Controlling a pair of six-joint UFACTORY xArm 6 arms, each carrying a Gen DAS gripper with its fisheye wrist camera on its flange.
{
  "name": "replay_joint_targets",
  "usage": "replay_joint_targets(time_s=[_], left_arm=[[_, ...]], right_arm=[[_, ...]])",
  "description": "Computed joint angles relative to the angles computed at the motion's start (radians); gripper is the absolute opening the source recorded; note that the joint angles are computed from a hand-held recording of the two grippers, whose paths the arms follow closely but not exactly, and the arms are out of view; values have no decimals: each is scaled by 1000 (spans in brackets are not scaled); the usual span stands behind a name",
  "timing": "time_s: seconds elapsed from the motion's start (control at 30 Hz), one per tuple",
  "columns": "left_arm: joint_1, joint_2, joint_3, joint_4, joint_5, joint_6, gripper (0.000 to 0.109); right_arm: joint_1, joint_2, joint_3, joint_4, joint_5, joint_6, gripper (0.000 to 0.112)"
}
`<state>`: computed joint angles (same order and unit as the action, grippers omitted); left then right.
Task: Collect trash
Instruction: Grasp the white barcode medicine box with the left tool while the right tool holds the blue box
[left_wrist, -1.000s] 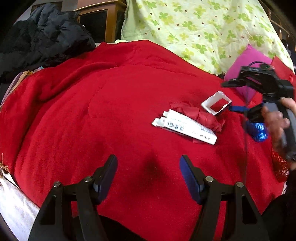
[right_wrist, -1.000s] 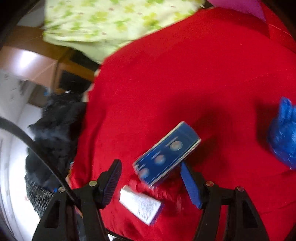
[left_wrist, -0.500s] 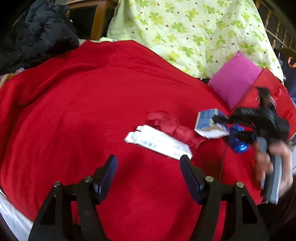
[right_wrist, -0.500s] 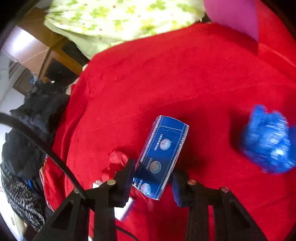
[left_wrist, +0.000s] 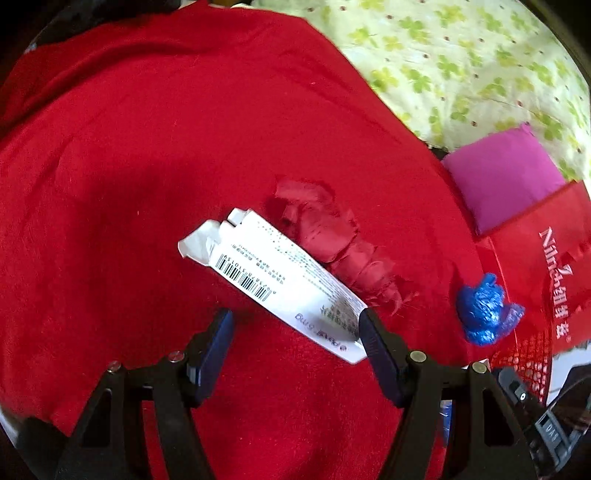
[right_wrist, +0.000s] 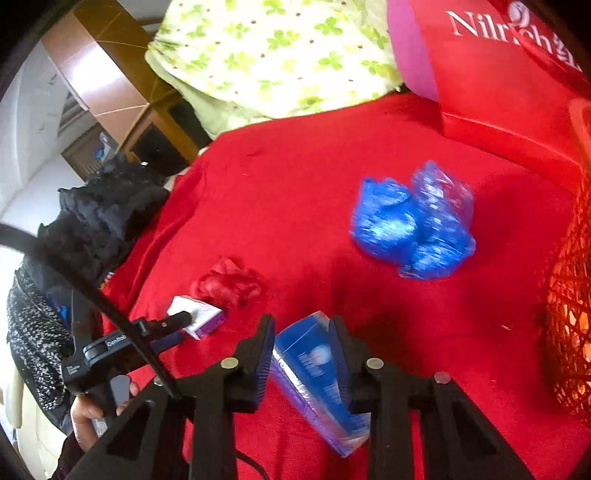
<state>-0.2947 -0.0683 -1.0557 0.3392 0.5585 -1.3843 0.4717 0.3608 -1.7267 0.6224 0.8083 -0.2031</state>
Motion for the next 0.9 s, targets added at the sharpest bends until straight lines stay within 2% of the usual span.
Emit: replay_joint_targets(time_s=[0.07,0.13,0.17,0.27,0.3,0.33,0.37,0.43,0.5,0.63,0.8,0.87,0.9], left_arm=[[6,5,8,16,-27,-41,69],[12,10,5,19,-30,-64,58],[14,10,5,16,-31,-69,49],[21,-1,22,13,-66,-83,40],[20,-10,29,22,-73,-91,37],[19,-20,37,25,-79,-92,35],[17,-29,43,20,-83,-85,33],[12,-49,55,7,-90,-57,29],[3,-74,66,-3,-86,-17,25],[-36,-130,70,-21,-2,66,24],[-86,-207,70,-19,87,130,22],[-101,-229,65,-32,124,174,21],[-110,-235,57,-42,146,203,17]], right_arm=[[-22,7,-8,19,37,-5,32],[-44,18,-28,101,95,-14,33],[-50,16,-26,111,105,-21,34],[-46,-12,11,66,59,-39,37],[-46,-24,26,58,43,-47,50],[-39,-29,41,57,15,-51,70],[-35,-40,61,56,-12,-61,73],[-28,-37,59,35,-28,-79,73],[-31,-14,31,7,-1,-64,73],[-24,65,-50,-47,54,12,73],[-39,87,-81,46,161,-43,73],[-36,62,-52,67,159,-88,73],[-32,41,-29,69,155,-118,73]])
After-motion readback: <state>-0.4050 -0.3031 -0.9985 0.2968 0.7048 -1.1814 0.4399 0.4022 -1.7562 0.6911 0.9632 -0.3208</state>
